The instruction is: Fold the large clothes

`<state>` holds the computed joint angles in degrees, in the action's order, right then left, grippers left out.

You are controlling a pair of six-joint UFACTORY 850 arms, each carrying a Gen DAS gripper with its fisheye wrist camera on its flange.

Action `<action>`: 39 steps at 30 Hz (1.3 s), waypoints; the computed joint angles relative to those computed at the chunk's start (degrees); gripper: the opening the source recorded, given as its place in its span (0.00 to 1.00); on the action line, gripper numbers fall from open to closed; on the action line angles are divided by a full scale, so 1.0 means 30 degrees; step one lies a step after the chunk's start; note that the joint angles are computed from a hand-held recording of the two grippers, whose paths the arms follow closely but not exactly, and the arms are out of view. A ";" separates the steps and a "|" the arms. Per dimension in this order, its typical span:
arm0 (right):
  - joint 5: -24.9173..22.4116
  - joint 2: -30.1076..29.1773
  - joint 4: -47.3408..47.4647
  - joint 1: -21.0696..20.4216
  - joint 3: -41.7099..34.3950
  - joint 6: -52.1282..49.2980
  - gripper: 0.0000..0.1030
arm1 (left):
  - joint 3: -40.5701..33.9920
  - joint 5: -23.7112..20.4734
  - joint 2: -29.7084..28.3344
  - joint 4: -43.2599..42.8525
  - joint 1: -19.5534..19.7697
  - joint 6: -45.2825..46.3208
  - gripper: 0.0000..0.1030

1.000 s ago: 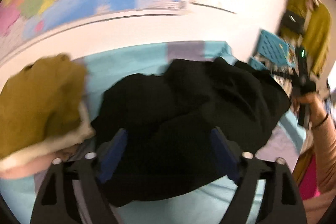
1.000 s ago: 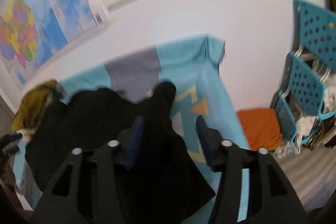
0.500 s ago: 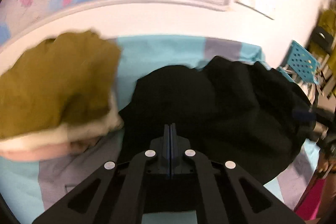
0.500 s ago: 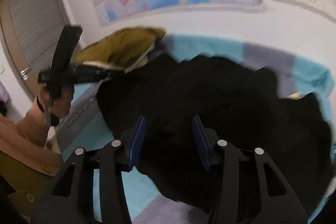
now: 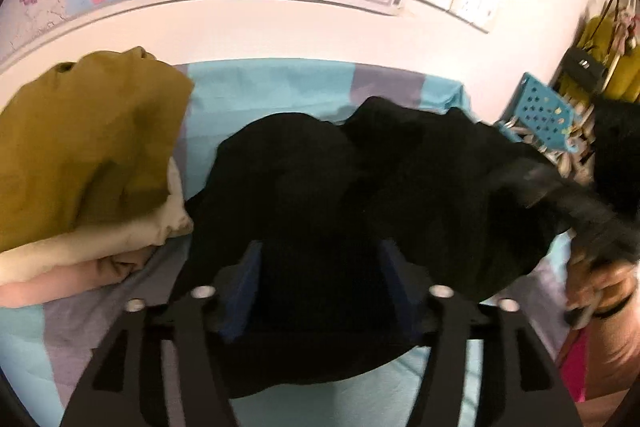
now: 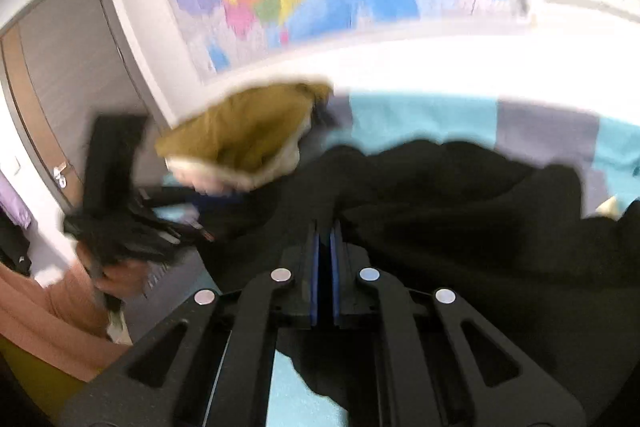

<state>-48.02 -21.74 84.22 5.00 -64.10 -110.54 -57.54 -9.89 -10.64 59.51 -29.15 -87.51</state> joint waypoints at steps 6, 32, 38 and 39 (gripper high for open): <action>0.0312 -0.0575 -0.1823 -0.0089 -0.0440 0.1569 0.29 | -0.0388 0.0611 -0.0674 -0.5359 0.0122 0.5607 0.74; 0.4366 -0.0882 0.0193 -0.1414 -0.1677 0.2855 0.62 | -0.4123 -0.3126 -0.2903 -0.2272 0.0128 0.3607 0.77; 0.5934 -0.1742 -0.0155 -0.0908 -0.2356 0.2861 0.17 | -0.7713 -0.6623 -0.6355 -0.6165 0.0462 0.8300 0.21; 0.5810 -0.1424 0.1310 -0.1070 -0.2011 0.1387 0.12 | -0.8006 -0.7063 -0.6641 -0.6081 0.0619 0.7859 0.09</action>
<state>-30.59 -26.01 88.15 1.80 -70.14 -106.38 -81.56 -31.07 -30.57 41.27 -27.29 -63.94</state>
